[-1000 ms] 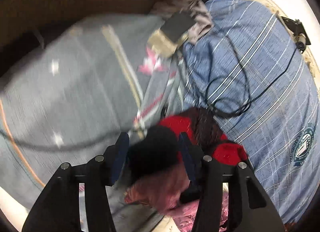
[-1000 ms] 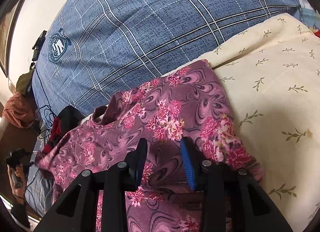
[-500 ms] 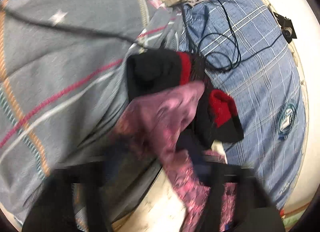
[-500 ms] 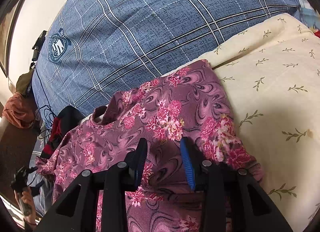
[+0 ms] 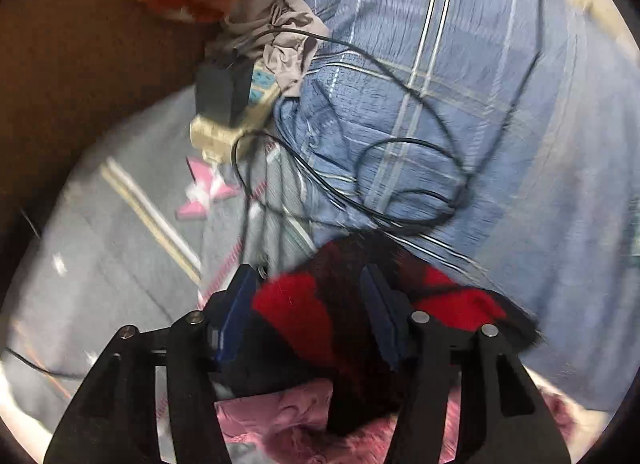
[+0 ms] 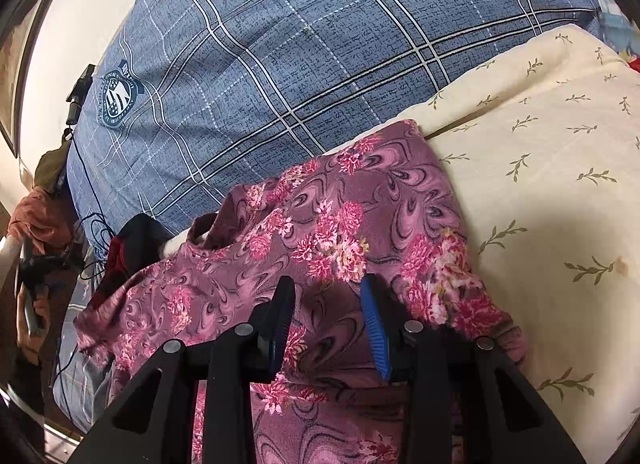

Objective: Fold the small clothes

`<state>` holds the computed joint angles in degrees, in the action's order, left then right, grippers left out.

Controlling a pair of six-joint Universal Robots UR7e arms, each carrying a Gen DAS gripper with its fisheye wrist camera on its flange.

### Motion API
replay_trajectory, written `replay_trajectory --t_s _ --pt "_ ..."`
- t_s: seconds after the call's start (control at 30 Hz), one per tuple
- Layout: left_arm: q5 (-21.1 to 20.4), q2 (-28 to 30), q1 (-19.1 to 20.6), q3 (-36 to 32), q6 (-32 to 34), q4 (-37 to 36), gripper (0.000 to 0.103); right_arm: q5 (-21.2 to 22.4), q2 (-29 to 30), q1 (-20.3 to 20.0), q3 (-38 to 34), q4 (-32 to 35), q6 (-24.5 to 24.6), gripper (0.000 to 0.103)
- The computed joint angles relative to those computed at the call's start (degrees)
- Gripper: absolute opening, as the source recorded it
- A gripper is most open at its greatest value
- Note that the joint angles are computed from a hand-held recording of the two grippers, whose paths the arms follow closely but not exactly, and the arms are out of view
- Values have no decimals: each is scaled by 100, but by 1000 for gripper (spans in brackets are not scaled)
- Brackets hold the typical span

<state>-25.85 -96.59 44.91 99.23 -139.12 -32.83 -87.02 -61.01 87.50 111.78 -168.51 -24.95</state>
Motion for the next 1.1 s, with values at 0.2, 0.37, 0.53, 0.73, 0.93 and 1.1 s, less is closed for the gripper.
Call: replay_trajectory --t_s 0.2,0.37,0.53,0.73,0.93,1.1 --pt "-687 -1532 -1616 2209 -1571 -459 64 83 -22 -29 6 36 4 37" --pt "-1132 -2407 -2161 3551 -2352 -1417 63 27 -20 -6 2 35 7 37" --pt "-1149 -897 -1199 2837 -2396 -711 63 35 -19 -11 4 31 4 37" --pt "-1145 430 -729 1848 -2748 1216 63 47 -15 -15 -4 40 7 37" --pt "-900 97 -489 1666 -1027 1494 63 86 -18 -25 2 43 17 37" --pt "-626 -625 -299 1844 801 476 66 113 -24 -37 7 44 21 37"
